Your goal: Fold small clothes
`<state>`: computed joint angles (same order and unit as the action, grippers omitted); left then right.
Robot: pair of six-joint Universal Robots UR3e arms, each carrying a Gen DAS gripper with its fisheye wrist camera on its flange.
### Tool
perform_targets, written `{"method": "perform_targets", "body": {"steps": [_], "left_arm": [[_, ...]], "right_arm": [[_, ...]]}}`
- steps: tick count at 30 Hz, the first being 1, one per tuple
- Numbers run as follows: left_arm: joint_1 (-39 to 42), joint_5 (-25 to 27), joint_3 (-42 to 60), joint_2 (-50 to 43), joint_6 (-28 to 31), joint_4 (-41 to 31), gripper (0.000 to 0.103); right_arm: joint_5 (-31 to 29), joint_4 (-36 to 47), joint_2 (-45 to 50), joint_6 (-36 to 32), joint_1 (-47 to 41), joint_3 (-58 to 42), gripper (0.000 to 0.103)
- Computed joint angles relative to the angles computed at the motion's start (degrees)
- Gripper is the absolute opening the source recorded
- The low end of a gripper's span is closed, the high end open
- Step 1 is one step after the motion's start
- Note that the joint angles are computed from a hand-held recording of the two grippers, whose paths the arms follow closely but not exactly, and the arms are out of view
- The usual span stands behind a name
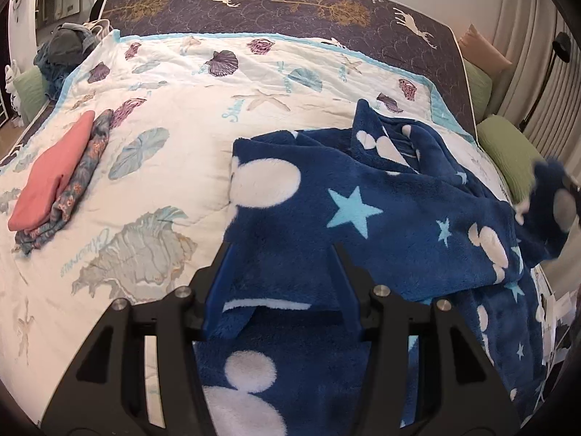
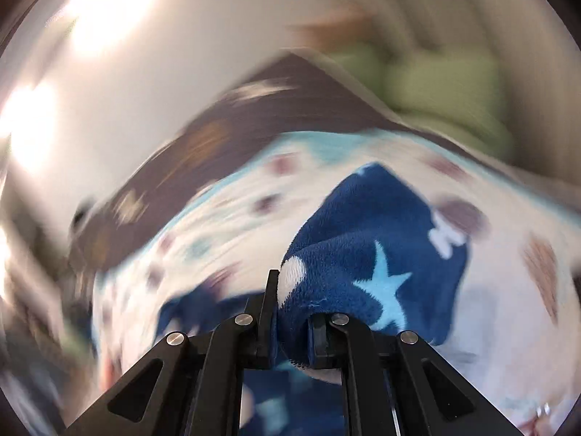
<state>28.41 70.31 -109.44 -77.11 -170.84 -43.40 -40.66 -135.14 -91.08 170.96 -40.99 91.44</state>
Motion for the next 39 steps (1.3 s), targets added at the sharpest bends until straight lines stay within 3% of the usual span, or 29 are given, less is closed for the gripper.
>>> {"method": "perform_targets", "body": {"steps": [3, 5, 7, 10, 12, 14, 18, 20, 23, 25, 29, 34, 36, 39], "left_arm": [[1.74, -1.39, -0.68, 0.98, 0.87, -1.13, 0.055], [2.88, -2.34, -1.07, 1.79, 1.63, -2.29, 0.055], [3.59, -3.02, -1.48, 2.59, 2.32, -2.99, 0.055], [4.93, -4.95, -2.37, 4.36, 4.51, -4.37, 0.056], [5.48, -6.51, -2.44, 5.06, 5.45, -5.22, 0.058], [5.70, -8.74, -1.91, 5.08, 5.48, -6.41, 0.058], [3.46, -10.17, -0.64, 4.05, 4.46, -6.41, 0.058], [2.32, -9.87, -0.51, 3.88, 4.23, -6.22, 0.058], [2.43, -9.72, -1.03, 4.42, 4.36, -6.37, 0.058], [3.65, -9.67, -1.70, 5.26, 4.70, -6.81, 0.058], [8.81, -11.13, -2.85, 7.58, 6.85, -9.25, 0.058], [14.03, -12.79, -2.83, 8.38, 7.20, -11.52, 0.058], [15.30, -13.32, -2.88, 8.26, 6.73, -11.49, 0.058], [16.44, -13.74, -3.42, 8.66, 6.79, -11.65, 0.058]], "right_arm": [[-1.70, 4.61, -6.73, -16.06, 10.33, 5.34, 0.013], [-8.51, 7.14, -8.14, -26.09, 19.68, 8.72, 0.015], [-20.15, 1.68, -7.29, -29.70, 29.16, 13.74, 0.019], [-29.97, -12.09, -8.08, -31.11, 34.87, 23.08, 0.031], [-28.30, -11.87, -10.21, -31.89, 33.37, 24.37, 0.043], [-21.95, -4.20, -13.41, -33.67, 28.83, 23.13, 0.052], [-12.62, 9.03, -15.90, -36.01, 21.64, 18.60, 0.054], [-7.44, 17.12, -14.62, -34.13, 18.00, 14.24, 0.054], [0.75, 28.80, -4.95, -27.42, 14.21, 2.64, 0.054], [0.52, 30.69, 5.04, -18.12, 15.86, -6.81, 0.054], [-0.60, 32.14, 17.80, -8.06, 20.22, -19.44, 0.054], [0.86, 27.91, 23.45, -0.46, 24.73, -24.99, 0.055], [3.47, 29.19, 21.42, -2.74, 26.31, -23.43, 0.056], [8.38, 43.17, 19.36, -17.56, 29.44, -25.34, 0.057]]}}
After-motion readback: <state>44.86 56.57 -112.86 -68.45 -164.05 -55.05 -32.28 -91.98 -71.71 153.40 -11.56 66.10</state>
